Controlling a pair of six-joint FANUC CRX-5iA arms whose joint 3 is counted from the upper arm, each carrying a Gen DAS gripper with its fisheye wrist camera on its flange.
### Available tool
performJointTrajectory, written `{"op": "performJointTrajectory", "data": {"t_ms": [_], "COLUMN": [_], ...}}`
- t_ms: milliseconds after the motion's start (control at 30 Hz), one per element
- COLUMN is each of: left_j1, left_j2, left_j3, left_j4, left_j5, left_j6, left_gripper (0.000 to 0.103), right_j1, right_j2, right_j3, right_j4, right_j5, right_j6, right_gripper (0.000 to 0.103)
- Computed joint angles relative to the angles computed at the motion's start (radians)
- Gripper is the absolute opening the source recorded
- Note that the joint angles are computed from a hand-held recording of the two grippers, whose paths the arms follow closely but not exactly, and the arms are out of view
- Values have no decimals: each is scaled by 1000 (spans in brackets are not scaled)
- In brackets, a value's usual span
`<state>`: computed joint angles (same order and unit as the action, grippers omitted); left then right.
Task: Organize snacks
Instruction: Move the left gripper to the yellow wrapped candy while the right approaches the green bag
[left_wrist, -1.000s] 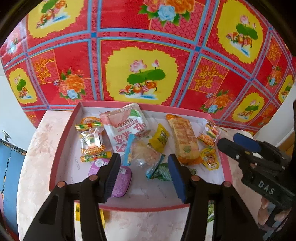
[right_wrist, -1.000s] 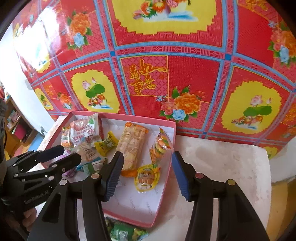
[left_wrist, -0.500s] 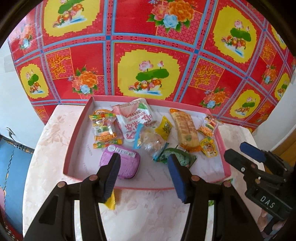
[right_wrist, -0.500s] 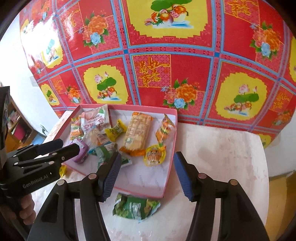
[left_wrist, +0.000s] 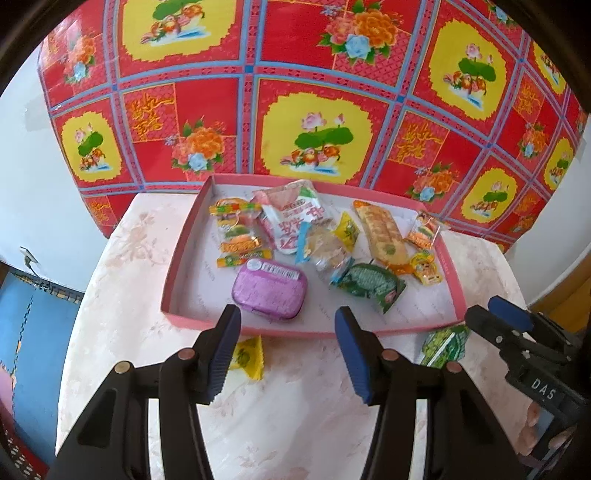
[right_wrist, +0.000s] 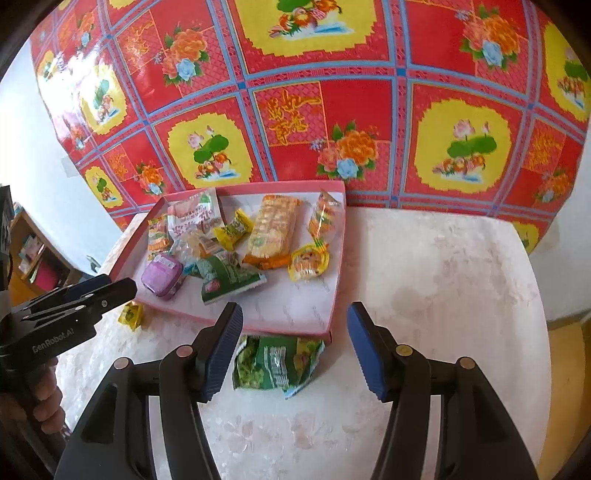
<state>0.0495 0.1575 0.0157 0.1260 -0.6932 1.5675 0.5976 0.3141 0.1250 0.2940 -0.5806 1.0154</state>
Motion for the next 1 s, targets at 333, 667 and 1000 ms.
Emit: {"op": "performJointTrajectory", "data": {"t_ms": [333, 667, 1000], "left_j1": [25, 38, 42], "left_j2": [-12, -5, 9], "left_j3": [-47, -75, -68], "left_j4": [21, 41, -16], "left_j5": [-5, 1, 8], "left_j6": [-26, -60, -19], "left_gripper": [56, 56, 56], "right_j1": [0, -6, 6], "right_j2": [-9, -3, -10], "right_j3": [-22, -28, -65], "right_j4": [-56, -106, -81], "right_j5": [-9, 0, 55], "right_j6": [20, 40, 14], "right_gripper": [60, 60, 60]}}
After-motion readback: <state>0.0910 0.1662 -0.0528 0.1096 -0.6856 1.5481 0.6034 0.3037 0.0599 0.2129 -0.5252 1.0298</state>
